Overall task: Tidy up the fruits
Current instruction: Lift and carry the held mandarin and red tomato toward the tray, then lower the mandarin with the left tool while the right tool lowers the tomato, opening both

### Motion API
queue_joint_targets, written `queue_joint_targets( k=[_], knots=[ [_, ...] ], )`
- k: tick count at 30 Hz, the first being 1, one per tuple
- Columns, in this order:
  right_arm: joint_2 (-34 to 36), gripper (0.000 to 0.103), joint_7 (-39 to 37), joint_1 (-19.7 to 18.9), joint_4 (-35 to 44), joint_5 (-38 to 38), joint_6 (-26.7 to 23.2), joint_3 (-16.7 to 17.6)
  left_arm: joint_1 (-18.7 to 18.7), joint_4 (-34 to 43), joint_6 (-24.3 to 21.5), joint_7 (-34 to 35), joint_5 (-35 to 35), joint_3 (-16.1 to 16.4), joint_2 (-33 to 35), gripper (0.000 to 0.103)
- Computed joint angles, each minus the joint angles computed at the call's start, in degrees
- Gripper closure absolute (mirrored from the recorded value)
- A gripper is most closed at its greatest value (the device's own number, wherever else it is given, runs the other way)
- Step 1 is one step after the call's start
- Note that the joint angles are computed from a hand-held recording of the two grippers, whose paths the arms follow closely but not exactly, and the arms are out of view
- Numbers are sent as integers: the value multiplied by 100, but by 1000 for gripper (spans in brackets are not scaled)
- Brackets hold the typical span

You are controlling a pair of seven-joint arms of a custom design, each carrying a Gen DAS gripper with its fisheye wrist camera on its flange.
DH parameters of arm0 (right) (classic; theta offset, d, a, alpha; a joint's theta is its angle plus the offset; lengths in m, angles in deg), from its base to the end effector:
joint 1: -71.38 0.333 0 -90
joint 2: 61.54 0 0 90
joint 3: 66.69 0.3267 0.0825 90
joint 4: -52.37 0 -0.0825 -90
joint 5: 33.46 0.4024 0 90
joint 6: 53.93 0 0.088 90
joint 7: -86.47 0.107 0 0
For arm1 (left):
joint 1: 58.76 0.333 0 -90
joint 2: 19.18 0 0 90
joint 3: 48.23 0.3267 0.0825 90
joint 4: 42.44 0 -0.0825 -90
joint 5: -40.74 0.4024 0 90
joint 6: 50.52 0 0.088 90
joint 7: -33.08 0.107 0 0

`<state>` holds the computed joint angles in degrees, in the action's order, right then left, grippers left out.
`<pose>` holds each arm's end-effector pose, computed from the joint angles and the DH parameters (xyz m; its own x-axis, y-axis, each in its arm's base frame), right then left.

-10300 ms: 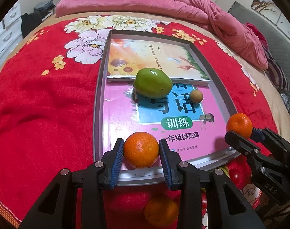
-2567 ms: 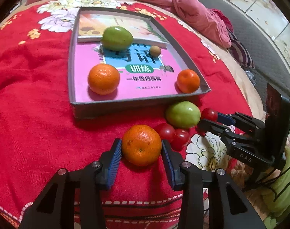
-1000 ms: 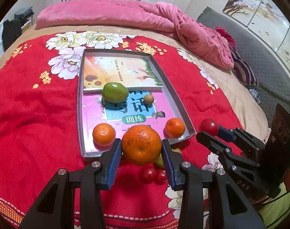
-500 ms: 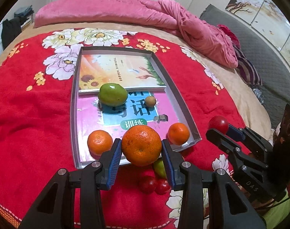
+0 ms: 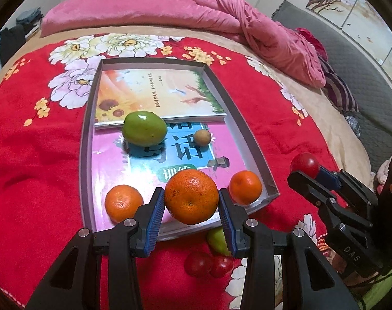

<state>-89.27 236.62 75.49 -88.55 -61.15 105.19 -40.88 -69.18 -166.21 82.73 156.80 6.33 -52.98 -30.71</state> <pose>0.3879 0.2704 0.5341 -0.0392 -0.9903 -0.1331 -0.6417 0.1271 -0.7564 0.5190 -0.1534 0.5276 -0.5397 -0.7929 0.2829 -0.7908 0.3623 -0.4934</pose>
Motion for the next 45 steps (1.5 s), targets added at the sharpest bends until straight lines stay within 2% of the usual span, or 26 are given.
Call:
queue_joint_targets(
  k=[24,35,45],
  knots=[
    [190,71,-70,193,-25,88,-98,-215,14,-76,297,-154,292,-165,256,60],
    [531,71,-564,486,133,177,89,-306,35,-87,401,-200,453,-149,274,60],
    [939,71,-920,734,397,82,73,-433,48,-27,304,-148,415,-143,319,60]
  ],
)
